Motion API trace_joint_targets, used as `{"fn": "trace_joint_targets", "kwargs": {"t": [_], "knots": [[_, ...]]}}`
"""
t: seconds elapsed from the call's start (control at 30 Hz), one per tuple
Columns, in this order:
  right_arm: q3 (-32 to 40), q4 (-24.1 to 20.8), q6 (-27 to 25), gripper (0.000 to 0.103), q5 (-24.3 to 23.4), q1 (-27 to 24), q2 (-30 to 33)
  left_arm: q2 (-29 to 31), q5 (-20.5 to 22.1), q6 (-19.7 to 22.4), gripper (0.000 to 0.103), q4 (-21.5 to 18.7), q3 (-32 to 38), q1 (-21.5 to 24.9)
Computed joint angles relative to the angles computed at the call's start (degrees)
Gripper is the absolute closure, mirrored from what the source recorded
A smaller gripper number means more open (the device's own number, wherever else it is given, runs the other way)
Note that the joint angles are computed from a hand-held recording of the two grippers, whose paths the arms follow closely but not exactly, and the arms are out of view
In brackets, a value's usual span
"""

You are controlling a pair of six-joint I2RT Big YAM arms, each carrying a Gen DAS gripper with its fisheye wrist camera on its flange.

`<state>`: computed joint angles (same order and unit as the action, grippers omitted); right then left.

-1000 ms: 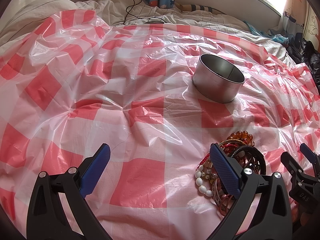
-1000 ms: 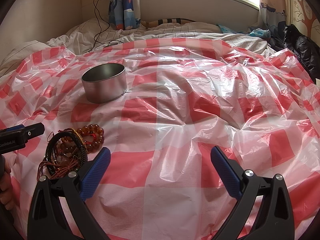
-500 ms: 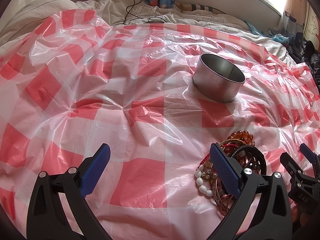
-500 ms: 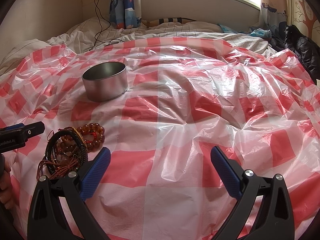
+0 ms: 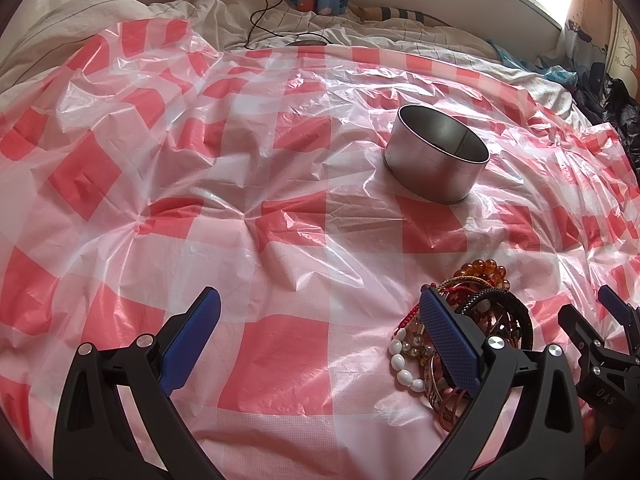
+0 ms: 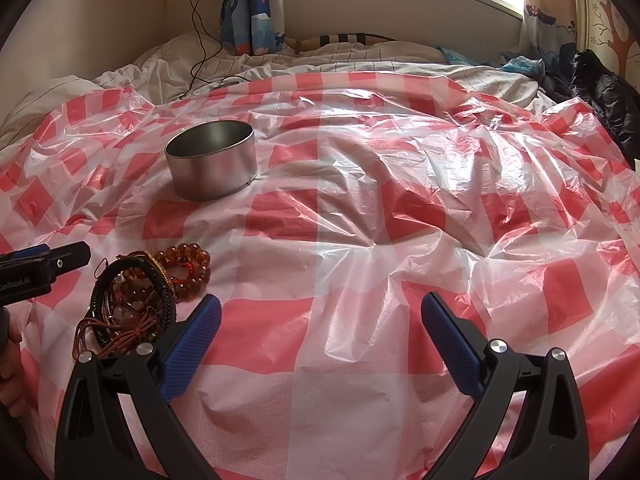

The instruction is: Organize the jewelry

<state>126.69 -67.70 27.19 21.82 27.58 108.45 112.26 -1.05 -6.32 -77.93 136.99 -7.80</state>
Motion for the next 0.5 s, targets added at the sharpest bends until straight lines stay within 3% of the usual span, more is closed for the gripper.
{"fn": "trace_joint_targets", "kwargs": {"t": [0.5], "knots": [[1.24,-0.68,-0.10,0.007,0.00,-0.03,0.67,0.06,0.01,-0.12,0.007,0.02,0.10,-0.05]]}}
